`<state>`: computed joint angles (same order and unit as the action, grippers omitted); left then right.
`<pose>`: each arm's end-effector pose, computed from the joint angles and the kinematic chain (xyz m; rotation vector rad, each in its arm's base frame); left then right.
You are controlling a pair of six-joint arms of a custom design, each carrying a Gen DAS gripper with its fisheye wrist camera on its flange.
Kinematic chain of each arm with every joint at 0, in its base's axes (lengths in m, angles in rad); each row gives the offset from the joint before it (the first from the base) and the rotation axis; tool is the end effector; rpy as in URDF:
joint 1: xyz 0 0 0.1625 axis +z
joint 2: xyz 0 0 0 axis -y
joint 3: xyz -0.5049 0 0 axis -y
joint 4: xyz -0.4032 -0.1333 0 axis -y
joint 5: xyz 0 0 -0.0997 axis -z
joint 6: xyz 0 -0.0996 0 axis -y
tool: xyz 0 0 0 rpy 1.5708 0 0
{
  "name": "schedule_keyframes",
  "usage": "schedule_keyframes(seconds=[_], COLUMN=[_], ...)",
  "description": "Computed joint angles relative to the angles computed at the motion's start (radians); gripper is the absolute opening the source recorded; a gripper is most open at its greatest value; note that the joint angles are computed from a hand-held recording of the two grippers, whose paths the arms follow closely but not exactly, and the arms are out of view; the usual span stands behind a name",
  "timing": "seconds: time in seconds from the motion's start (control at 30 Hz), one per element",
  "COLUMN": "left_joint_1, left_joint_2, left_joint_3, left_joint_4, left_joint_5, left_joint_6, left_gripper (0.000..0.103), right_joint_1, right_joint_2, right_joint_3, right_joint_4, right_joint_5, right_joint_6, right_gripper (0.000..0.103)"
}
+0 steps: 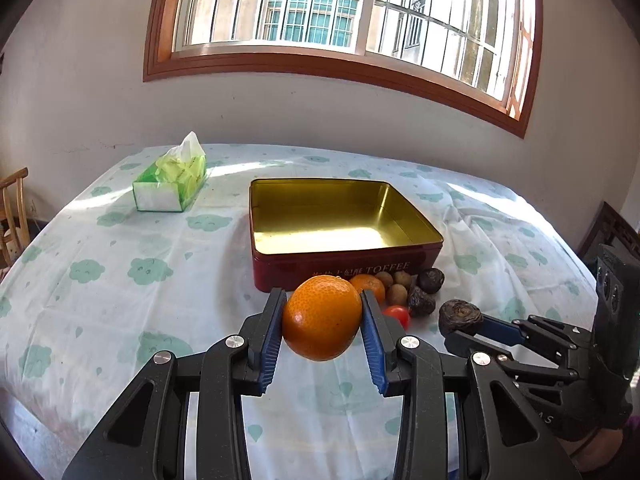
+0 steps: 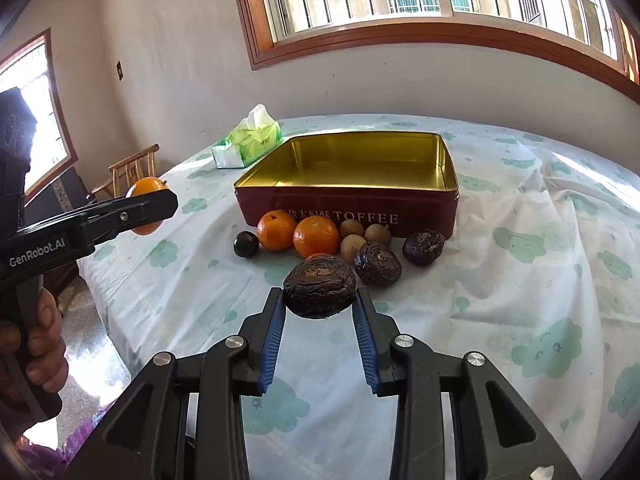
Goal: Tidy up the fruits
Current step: 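Grasp the mandarin orange with the left gripper while the right gripper holds the dried fruit, then lift and carry the orange and dried fruit over the red toffee tin with both grippers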
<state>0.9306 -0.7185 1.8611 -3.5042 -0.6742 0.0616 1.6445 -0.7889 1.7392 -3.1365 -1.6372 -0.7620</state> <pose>-0.2260 -0.6569 0.1552 0.3454 2.2429 -1.1954 0.1800 -0.7177 0.1691 1.0952 -2.5385 0.7961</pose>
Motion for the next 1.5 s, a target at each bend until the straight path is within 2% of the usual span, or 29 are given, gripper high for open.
schedule_keyframes(seconds=[0.37, 0.9, 1.5], left_joint_1=[-0.004, -0.001, 0.020], left_joint_2=[0.012, 0.057, 0.099], left_joint_3=[-0.026, -0.141, -0.252], left_joint_4=[-0.031, -0.053, -0.002], left_joint_5=[0.048, 0.078, 0.079], left_joint_6=[0.009, 0.100, 0.121], left_gripper=[0.038, 0.038, 0.038], right_joint_1=[0.027, 0.037, 0.029], right_joint_2=[-0.026, 0.003, 0.042], right_joint_3=[0.001, -0.070, -0.155], right_joint_4=[-0.032, -0.018, 0.024], right_joint_5=[0.067, 0.075, 0.068], right_joint_6=[0.011, 0.021, 0.051], right_gripper=[0.032, 0.032, 0.032])
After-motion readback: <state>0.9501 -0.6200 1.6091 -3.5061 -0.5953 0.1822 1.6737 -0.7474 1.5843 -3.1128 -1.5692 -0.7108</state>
